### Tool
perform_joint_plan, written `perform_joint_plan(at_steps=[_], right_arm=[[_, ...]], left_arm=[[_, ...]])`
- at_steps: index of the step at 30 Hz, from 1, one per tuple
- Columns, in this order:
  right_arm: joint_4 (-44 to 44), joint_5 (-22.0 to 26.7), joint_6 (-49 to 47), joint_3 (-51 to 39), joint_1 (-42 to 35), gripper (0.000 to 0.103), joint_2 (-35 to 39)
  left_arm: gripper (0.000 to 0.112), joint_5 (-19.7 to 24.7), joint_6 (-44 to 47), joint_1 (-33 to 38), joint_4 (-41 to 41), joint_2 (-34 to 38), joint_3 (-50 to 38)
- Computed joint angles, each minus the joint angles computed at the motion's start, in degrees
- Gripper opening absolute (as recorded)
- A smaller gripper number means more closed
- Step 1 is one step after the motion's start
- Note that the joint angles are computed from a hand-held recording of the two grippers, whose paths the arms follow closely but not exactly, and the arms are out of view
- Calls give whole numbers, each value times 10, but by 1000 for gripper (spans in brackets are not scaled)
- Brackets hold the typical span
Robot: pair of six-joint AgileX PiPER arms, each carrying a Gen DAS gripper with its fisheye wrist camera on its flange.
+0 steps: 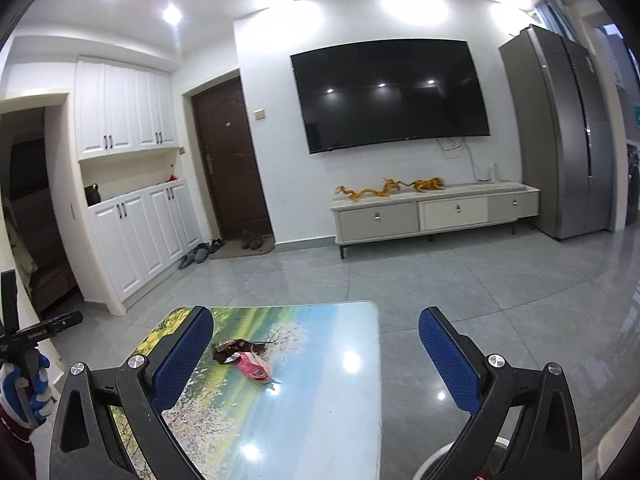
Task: Collect trash
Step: 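Move both open grippers back to the brown bag and pink box, then grasp the brown snack bag with the left gripper while the right grasps the pink box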
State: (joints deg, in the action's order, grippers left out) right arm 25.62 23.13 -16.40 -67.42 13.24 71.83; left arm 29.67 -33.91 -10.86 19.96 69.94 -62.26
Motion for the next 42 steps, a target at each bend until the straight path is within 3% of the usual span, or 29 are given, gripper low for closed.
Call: perform_joint_plan(at_steps=[9, 16, 19, 26, 37, 42], right_arm=[[51, 66, -49, -84, 14, 103, 145], [64, 122, -63, -191, 32, 103, 283], [65, 148, -73, -239, 42, 99, 333], [48, 221, -87, -360, 65, 80, 438], [1, 316, -71, -544, 84, 68, 574], [-11, 344, -62, -601, 93, 59, 613]], left_arm=[[77, -7, 165, 26, -127, 122, -61], [76, 28, 316, 21, -234, 267, -195], [76, 74, 396, 19, -294, 345, -291], [74, 192, 445, -12, -268, 499, -508], [46, 354, 449, -16, -250, 677, -778], [31, 367, 453, -20, -248, 699, -801]])
